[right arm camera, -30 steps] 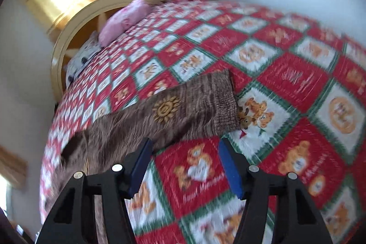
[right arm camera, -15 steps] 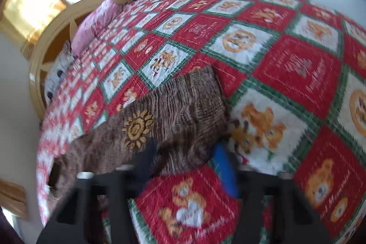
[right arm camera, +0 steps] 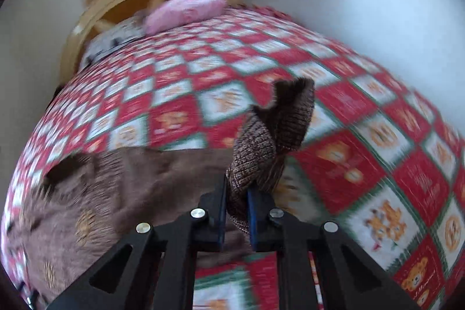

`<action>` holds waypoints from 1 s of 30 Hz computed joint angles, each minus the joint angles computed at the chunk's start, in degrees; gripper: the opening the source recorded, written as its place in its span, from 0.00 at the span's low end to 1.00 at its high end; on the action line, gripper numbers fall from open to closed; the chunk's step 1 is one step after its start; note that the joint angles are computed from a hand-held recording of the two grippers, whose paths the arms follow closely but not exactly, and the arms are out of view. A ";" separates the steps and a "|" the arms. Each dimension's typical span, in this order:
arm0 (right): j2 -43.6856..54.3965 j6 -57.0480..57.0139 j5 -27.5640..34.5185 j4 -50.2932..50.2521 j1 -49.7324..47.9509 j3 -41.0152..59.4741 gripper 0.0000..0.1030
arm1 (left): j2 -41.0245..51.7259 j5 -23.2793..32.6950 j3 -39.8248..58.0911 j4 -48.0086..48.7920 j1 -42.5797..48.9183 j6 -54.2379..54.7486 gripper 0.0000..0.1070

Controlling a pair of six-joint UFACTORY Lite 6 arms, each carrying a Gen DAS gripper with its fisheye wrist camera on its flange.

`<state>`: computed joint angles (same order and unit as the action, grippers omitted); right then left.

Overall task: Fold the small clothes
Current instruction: 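Close the left tool on the sweater sleeve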

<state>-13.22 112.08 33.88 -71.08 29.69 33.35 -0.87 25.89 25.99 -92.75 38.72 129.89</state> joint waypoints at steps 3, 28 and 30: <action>8.56 -1.08 4.01 -0.67 9.23 8.47 0.11 | 2.58 0.46 2.12 3.18 0.45 -3.20 0.96; -6.32 18.99 6.12 -7.31 26.45 -11.75 0.50 | -19.44 9.52 1.68 27.07 -7.84 -32.70 0.96; -11.96 18.50 9.41 -4.79 24.90 -15.98 0.50 | -19.51 8.12 3.82 30.17 -16.75 -41.30 0.96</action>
